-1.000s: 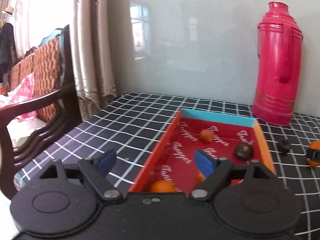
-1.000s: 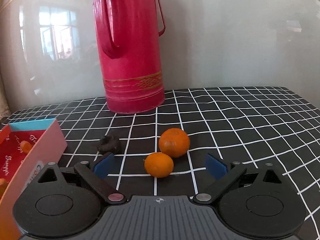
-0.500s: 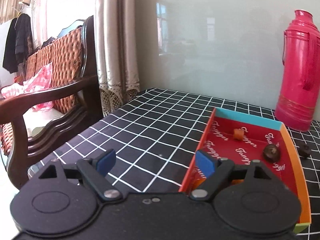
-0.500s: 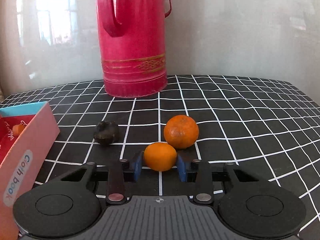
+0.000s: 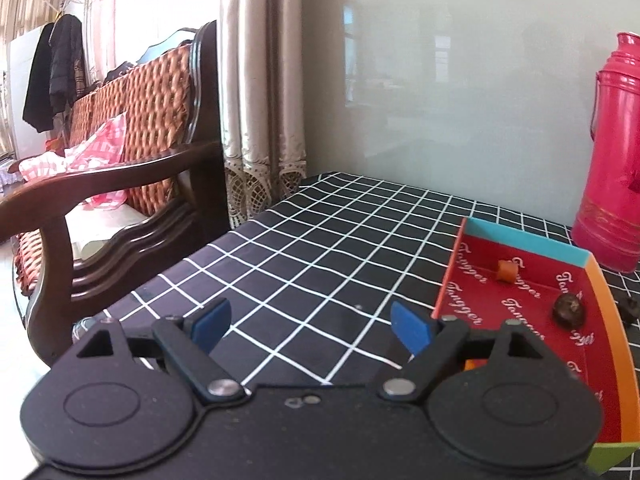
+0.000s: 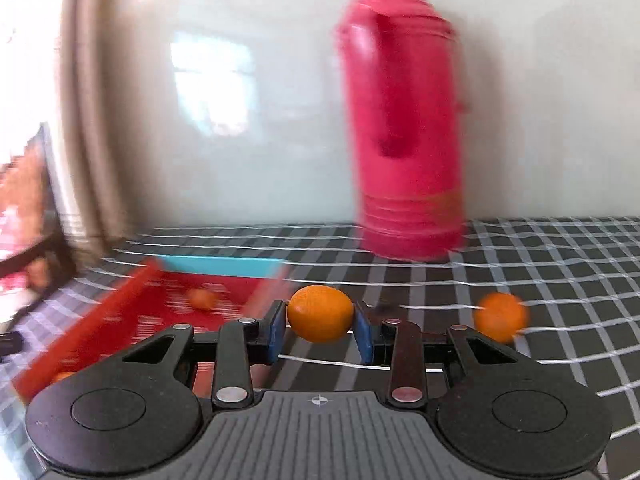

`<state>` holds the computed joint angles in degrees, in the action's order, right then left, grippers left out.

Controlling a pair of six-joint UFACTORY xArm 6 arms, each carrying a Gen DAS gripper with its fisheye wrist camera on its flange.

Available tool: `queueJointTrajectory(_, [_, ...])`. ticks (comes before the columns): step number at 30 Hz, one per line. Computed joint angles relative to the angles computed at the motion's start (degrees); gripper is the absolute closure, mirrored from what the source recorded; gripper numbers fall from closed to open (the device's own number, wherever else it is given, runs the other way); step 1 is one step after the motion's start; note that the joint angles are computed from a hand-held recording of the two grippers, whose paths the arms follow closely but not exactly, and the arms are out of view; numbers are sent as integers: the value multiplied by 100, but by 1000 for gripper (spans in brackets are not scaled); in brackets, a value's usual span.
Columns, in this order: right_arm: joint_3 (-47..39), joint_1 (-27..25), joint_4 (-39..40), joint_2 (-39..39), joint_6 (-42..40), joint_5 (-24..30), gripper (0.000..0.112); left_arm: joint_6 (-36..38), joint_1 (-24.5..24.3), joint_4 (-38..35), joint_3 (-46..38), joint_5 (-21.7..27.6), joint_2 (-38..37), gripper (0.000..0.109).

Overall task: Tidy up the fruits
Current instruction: 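Grasp an orange with the right gripper and carry it over the box, then open the right gripper to drop the orange into the box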

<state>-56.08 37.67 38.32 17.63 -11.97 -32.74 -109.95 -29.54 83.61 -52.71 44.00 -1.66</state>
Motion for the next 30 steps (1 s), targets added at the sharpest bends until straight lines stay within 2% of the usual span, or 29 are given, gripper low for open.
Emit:
queueJointTrajectory(3, [43,-14,-883,-1,540,115,76,-4,19,-25,63,42,-57,28])
queueJointTrajectory(9, [-76,179,-1048,59,359,335,76,5,74,-42,161,54,-152,28])
queueJointTrajectory(13, [-261,421,-375,177,-378,302,75,-16,104,-54,194,53,-188,28])
queueJointTrajectory(16, [-115,431,-286,89,-362,189,73,-19,102,-67,193,45,-191,28])
queueJointTrajectory(17, [-123,433,-192,86,-407,175,70,-21,93,-67,186,41,-188,28])
queueJointTrajectory(19, [-133,485,178,89,-597,34,47,-25,80,-38,164,40,-165,28])
queueJointTrajectory(20, [-124,505,314,79,-670,-62,44,-19,60,-35,143,53,-144,28])
queueJointTrajectory(23, [-132,548,837,40,-1041,-225,43,-11,-5,-25,58,44,-67,28])
queueJointTrajectory(30, [-510,617,2899,117,-2428,-518,41,-7,-316,175,-228,139,197,27])
